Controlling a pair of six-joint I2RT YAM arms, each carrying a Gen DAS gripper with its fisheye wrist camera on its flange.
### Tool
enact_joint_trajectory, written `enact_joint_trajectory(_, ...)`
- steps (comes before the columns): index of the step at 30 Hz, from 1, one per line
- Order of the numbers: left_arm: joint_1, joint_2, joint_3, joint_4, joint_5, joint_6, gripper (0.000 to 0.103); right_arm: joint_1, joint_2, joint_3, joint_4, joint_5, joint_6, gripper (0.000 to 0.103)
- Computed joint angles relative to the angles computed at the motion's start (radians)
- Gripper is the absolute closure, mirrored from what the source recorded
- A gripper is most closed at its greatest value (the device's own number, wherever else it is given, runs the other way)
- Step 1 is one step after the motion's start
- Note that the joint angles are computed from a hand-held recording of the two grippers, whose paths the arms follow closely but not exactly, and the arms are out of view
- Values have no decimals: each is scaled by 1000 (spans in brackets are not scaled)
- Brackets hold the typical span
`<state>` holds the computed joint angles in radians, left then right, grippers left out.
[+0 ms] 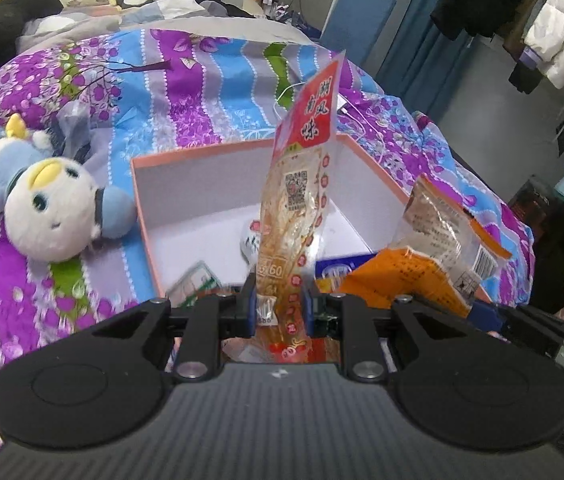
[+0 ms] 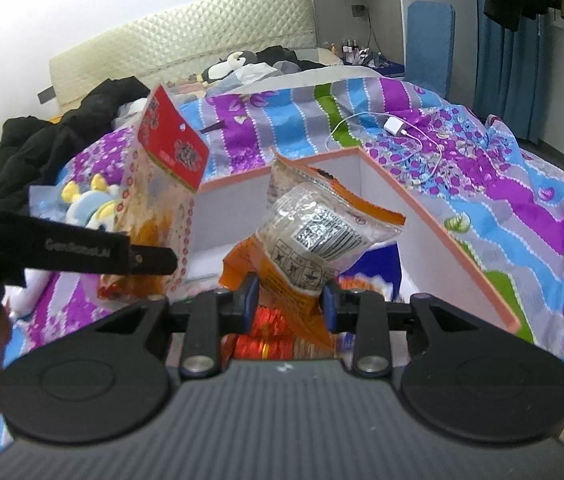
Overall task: Organize snacks
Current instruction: 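Carry both held packs over the deep pink box, then open both grippers to drop the packs into the deep pink box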
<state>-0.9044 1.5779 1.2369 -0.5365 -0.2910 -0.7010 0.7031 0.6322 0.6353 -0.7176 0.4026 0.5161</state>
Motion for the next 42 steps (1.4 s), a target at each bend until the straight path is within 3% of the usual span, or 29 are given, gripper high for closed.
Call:
enact_joint_trajectory(3, 65, 73, 58, 25, 53, 48, 79, -193, 98, -5, 132, -170, -115, 68)
enact_joint_trajectory(9, 166, 213, 160, 55, 122, 119, 78, -365, 328, 13, 334, -306, -222, 68)
enact_joint_trajectory(14, 225, 289, 184, 77, 186, 134, 78, -416, 474, 37, 414, -356, -233, 67)
enact_joint_trajectory(18, 226, 288, 170, 83, 186, 155, 75, -417, 507, 36, 431, -347, -219, 64)
enact_joint_trajectory(19, 222, 281, 165, 81, 178, 156, 73, -416, 506, 36, 426, -342, -214, 61)
enact_joint_trajectory(21, 210, 252, 148, 77, 156, 155, 59, -412, 486, 30, 412, -336, -206, 50)
enact_joint_trajectory(23, 197, 208, 123, 79, 135, 153, 53, -402, 454, 34, 378, -328, -194, 50)
enact_joint_trajectory(34, 57, -81, 84, -115, -35, 76, 53, -224, 164, 109, 91, -174, -99, 50)
enact_joint_trajectory(39, -64, -201, 106, -251, -155, 0, 53, -50, 57, 190, -72, -24, -3, 50)
enact_joint_trajectory(42, -166, -254, 135, -350, -245, -66, 52, 116, 25, 255, -188, 119, 89, 50)
